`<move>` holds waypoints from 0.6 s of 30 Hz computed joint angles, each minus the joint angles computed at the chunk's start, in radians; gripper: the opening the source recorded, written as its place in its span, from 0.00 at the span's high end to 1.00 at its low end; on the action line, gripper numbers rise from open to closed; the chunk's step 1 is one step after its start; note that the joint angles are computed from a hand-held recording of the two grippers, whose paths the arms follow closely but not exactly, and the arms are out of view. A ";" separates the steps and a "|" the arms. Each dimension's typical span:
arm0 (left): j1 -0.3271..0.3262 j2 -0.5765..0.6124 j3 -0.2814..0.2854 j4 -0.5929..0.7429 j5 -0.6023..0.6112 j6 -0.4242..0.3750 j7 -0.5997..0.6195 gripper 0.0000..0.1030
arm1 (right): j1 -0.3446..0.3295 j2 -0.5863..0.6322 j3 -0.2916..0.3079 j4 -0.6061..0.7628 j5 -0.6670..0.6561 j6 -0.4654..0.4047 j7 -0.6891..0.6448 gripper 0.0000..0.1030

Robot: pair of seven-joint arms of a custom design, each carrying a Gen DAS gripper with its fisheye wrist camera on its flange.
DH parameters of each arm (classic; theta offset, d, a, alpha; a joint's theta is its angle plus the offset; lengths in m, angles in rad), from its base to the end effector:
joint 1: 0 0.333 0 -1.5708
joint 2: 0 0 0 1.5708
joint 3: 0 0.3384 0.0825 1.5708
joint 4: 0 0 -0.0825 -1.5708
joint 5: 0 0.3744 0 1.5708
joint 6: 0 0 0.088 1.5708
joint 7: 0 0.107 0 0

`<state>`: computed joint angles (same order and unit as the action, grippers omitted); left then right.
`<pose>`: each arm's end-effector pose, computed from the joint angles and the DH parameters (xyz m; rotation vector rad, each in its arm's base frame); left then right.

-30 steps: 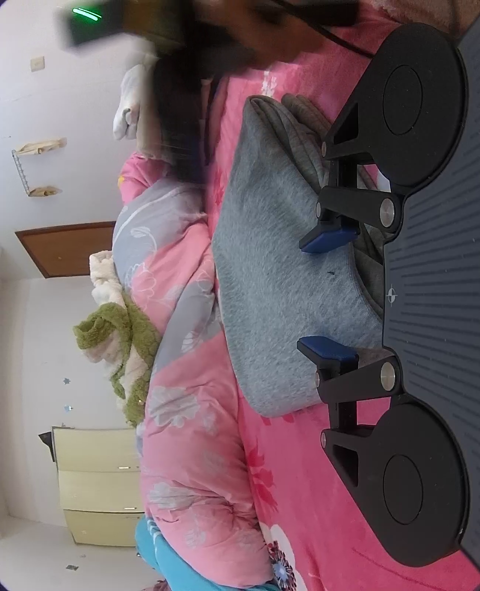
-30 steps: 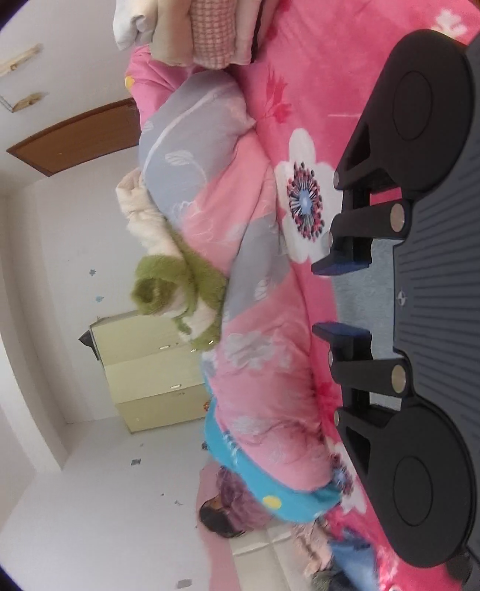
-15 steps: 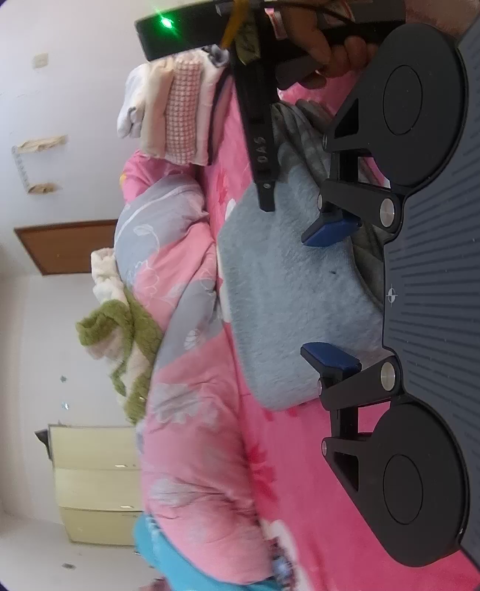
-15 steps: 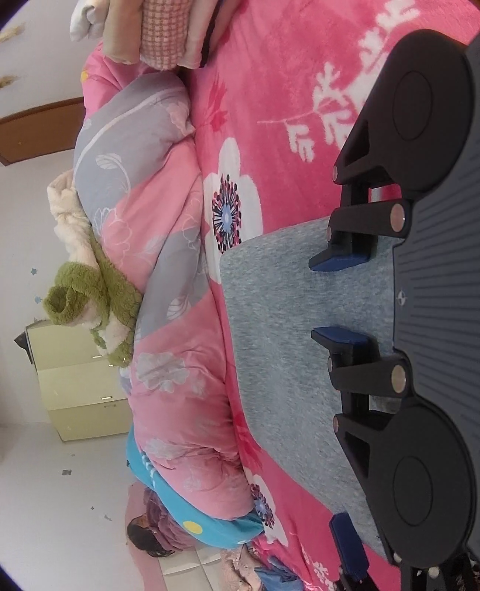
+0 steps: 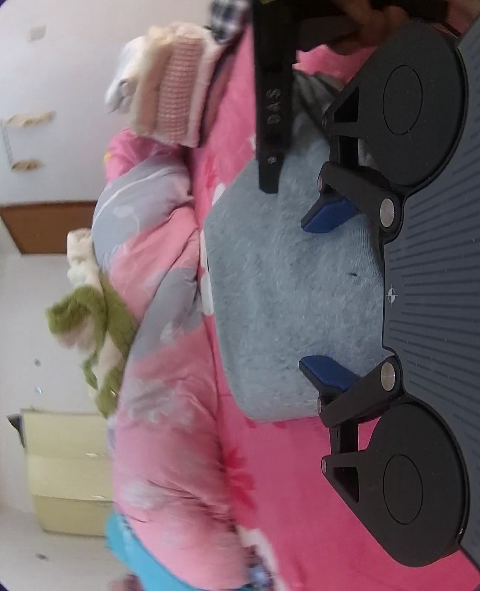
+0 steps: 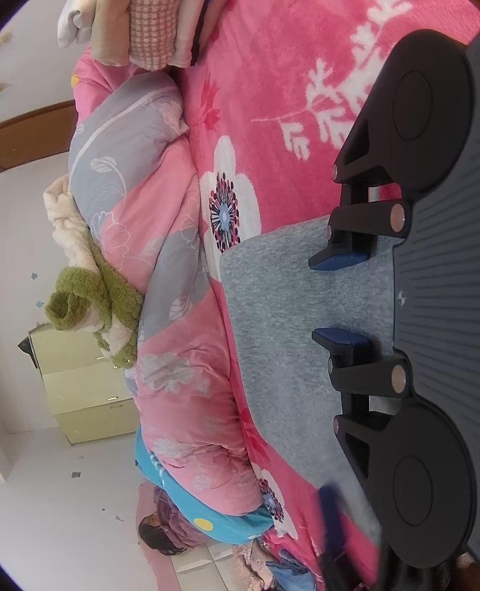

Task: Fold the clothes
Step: 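Position both grippers at the folded bundle's end, fingers open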

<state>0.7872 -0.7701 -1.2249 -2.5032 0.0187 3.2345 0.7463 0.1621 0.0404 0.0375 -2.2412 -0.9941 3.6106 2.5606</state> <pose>0.3936 -0.2840 0.4993 -1.5310 1.4395 -0.9888 0.4896 0.2073 0.5023 -1.6709 1.1105 -0.4643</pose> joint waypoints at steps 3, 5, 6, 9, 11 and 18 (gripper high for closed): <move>0.003 0.007 -0.001 -0.001 -0.005 0.000 -0.009 0.19 | 0.002 -0.003 -0.002 -0.011 0.018 0.012 -0.030 0.61; 0.011 -0.003 -0.009 -0.003 -0.008 0.008 -0.018 0.17 | 0.004 -0.005 -0.002 -0.019 0.031 0.021 -0.052 0.59; 0.013 -0.003 -0.010 -0.004 -0.011 0.011 -0.022 0.17 | 0.005 -0.006 -0.003 -0.023 0.038 0.025 -0.063 0.58; 0.020 0.002 -0.015 -0.005 -0.018 0.020 -0.033 0.09 | 0.008 -0.006 -0.002 -0.025 0.046 0.026 -0.074 0.57; 0.022 0.021 -0.015 -0.001 -0.019 0.018 -0.035 0.00 | 0.008 -0.007 -0.002 -0.024 0.042 0.023 -0.071 0.57; 0.016 0.009 -0.014 -0.012 -0.033 0.028 -0.054 0.00 | 0.010 -0.009 -0.004 -0.031 0.052 0.030 -0.084 0.54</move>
<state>0.8029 -0.7607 -1.2391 -2.5155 -0.0140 3.2620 0.6919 0.1722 0.0317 0.0339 -2.2724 -0.9424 3.6406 2.4766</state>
